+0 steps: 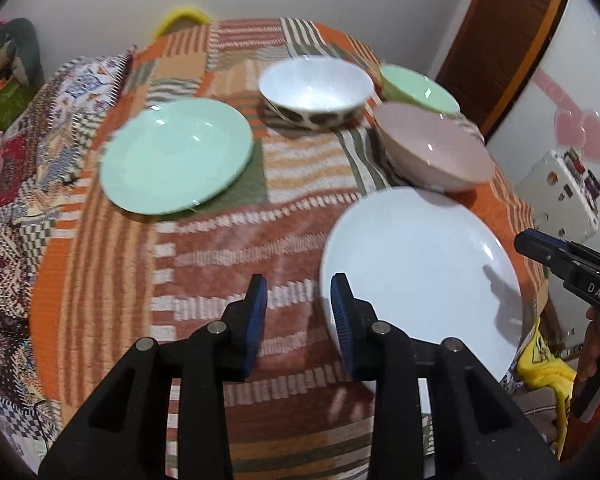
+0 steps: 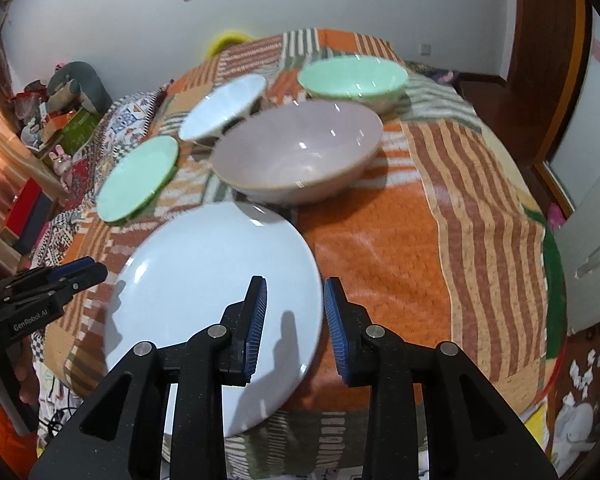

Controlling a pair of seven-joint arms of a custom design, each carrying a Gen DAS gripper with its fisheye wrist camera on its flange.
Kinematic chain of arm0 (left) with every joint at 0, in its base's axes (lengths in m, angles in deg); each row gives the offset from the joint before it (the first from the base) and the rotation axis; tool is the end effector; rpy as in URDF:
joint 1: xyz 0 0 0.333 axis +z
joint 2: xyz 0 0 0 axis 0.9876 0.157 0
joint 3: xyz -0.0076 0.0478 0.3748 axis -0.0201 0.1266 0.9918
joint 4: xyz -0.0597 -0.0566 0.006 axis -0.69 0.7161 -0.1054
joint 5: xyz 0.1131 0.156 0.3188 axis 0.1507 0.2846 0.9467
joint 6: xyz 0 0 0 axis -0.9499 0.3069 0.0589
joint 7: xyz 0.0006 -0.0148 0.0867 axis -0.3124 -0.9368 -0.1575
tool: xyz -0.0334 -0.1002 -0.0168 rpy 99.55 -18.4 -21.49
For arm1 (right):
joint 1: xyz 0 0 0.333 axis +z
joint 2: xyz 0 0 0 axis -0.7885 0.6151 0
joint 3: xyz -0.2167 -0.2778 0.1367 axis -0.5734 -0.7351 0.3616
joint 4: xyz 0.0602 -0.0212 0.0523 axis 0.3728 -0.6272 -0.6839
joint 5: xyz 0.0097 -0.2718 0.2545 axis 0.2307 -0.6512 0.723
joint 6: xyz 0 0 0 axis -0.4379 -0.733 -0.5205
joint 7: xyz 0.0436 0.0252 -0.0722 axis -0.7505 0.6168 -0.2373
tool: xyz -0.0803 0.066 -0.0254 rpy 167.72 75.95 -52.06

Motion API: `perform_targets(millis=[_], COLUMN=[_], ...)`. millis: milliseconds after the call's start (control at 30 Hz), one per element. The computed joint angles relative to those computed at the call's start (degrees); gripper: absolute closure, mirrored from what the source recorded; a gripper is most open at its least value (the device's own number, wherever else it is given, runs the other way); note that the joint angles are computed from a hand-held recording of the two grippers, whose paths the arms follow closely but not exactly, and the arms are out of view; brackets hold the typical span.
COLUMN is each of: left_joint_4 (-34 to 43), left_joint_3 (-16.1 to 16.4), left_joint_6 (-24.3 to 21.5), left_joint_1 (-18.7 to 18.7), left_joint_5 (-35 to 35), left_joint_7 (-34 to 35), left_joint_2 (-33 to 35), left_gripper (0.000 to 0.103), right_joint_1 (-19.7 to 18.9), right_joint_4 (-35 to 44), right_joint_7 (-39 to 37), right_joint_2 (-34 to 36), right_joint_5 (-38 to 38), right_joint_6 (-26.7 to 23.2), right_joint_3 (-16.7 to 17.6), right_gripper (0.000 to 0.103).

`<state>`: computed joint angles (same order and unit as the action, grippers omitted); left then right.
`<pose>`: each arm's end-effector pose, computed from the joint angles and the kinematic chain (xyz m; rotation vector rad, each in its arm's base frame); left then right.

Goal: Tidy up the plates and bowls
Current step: 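Open the left tool off the white plate and move toward the mint plate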

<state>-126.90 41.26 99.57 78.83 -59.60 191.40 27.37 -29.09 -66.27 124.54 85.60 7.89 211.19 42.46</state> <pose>0.6361 -0.1414 0.4182 -1.6078 2.3521 -0.8405 0.5753 0.2405 0.4169 -1.6010 1.9946 -0.4787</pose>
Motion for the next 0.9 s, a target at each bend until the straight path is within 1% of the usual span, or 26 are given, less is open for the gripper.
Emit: perform_targets(millis=[67, 100, 167, 233, 367, 433, 567, 667, 800, 900], left_joint_4=[-0.3, -0.4, -0.8, -1.0, -0.8, -0.5, 0.3, 1.3, 3.9, 6.0], left_joint_3=[-0.2, -0.3, -0.5, -0.6, 0.4, 1.0, 2.4, 3.2, 5.5, 7.1], left_joint_6=[0.9, 1.4, 2.9, 4.5, 7.3, 8.5, 10.1, 10.5, 9.9, 9.3], left_joint_1=[0.8, 1.3, 2.1, 2.8, 3.2, 3.3, 3.4, 3.7, 3.3, 2.9], left_joint_5=[-1.1, -1.8, -3.4, -4.8, -4.8, -4.3, -1.8, 0.1, 3.8, 6.7], left_joint_7=[0.6, 1.0, 1.7, 2.5, 2.1, 1.5, -0.7, -2.7, -7.0, -9.8], left_joint_2=[-0.8, -1.2, -2.0, -2.7, -3.3, -3.3, -2.5, -1.5, 0.6, 2.4], left_gripper=[0.07, 0.068, 0.063, 0.059, 0.056, 0.054, 0.053, 0.051, 0.046, 0.045], right_joint_1=[1.1, 1.5, 2.1, 2.5, 2.3, 2.0, 1.4, 1.1, 0.8, -0.3], right_joint_4=[1.1, 1.9, 3.4, 5.5, 9.5, 11.8, 16.1, 19.1, 23.6, 27.2], right_joint_7=[0.9, 1.3, 1.8, 1.8, -0.8, -3.3, -9.4, -14.4, -20.4, -24.9], right_joint_2=[0.0, 0.1, 0.5, 1.3, 3.5, 5.0, 8.1, 10.3, 13.4, 15.7], right_joint_5=[-2.0, -3.0, -4.6, -5.9, -5.4, -3.9, 0.9, 4.9, 9.8, 13.9], right_joint_6=[-0.1, 0.0, 0.1, 0.2, 0.8, 1.1, 1.1, 0.5, -0.9, -2.2], right_joint_3=[-0.9, -1.2, -1.5, -1.5, -0.6, 0.1, 1.7, 2.9, 3.9, 5.6], right_gripper=[0.072, 0.068, 0.064, 0.064, 0.064, 0.064, 0.064, 0.064, 0.064, 0.064])
